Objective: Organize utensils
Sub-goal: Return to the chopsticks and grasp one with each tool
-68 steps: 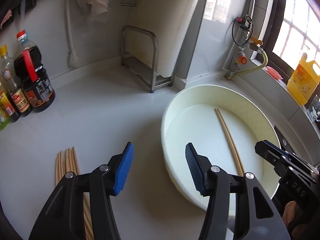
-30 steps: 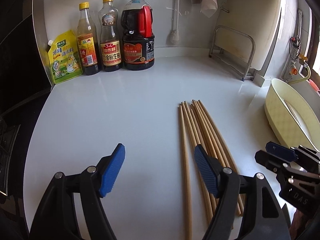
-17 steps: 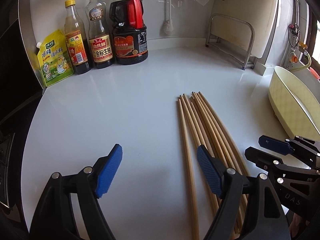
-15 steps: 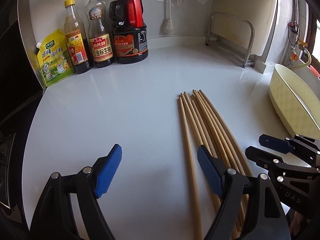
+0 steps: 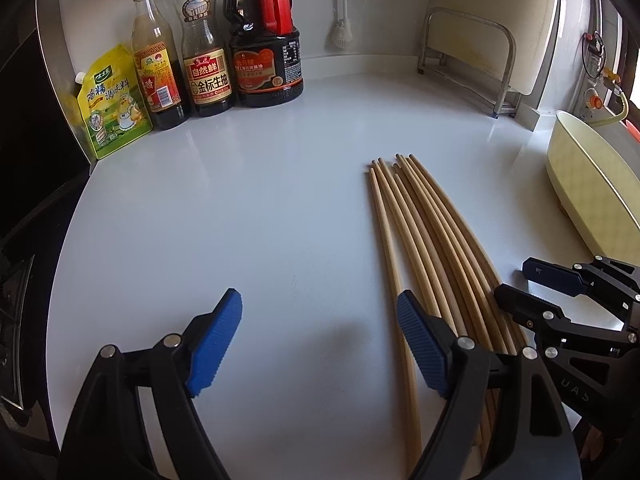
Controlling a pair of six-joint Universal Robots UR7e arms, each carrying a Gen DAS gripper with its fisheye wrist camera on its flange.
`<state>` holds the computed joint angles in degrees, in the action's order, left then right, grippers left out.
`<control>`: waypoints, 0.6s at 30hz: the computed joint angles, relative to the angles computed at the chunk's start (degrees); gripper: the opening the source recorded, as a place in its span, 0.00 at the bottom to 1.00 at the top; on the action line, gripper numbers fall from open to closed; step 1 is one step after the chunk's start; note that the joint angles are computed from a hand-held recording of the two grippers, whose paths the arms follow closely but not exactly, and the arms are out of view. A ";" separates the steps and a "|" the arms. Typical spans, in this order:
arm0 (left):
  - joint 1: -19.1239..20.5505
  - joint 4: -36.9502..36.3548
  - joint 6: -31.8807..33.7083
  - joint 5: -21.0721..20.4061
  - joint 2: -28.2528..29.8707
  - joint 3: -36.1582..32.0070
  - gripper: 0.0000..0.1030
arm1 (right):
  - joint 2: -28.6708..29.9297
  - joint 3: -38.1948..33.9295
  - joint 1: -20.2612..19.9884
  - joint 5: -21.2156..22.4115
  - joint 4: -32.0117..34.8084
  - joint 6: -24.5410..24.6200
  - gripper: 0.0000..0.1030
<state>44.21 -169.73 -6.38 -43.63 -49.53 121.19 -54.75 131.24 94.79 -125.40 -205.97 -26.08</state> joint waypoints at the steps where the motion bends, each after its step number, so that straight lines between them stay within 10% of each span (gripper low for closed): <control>1: 0.00 0.11 -0.12 0.11 -0.06 0.13 0.76 | -0.10 0.02 -0.08 -0.01 -0.01 0.04 0.36; 18: -0.65 2.00 -0.12 0.68 2.12 -1.38 0.80 | -1.70 0.80 -1.05 0.51 0.32 0.41 0.32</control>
<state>43.56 -167.73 -6.50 -42.95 -47.41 119.81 -56.46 132.04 93.74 -124.89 -205.66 -25.68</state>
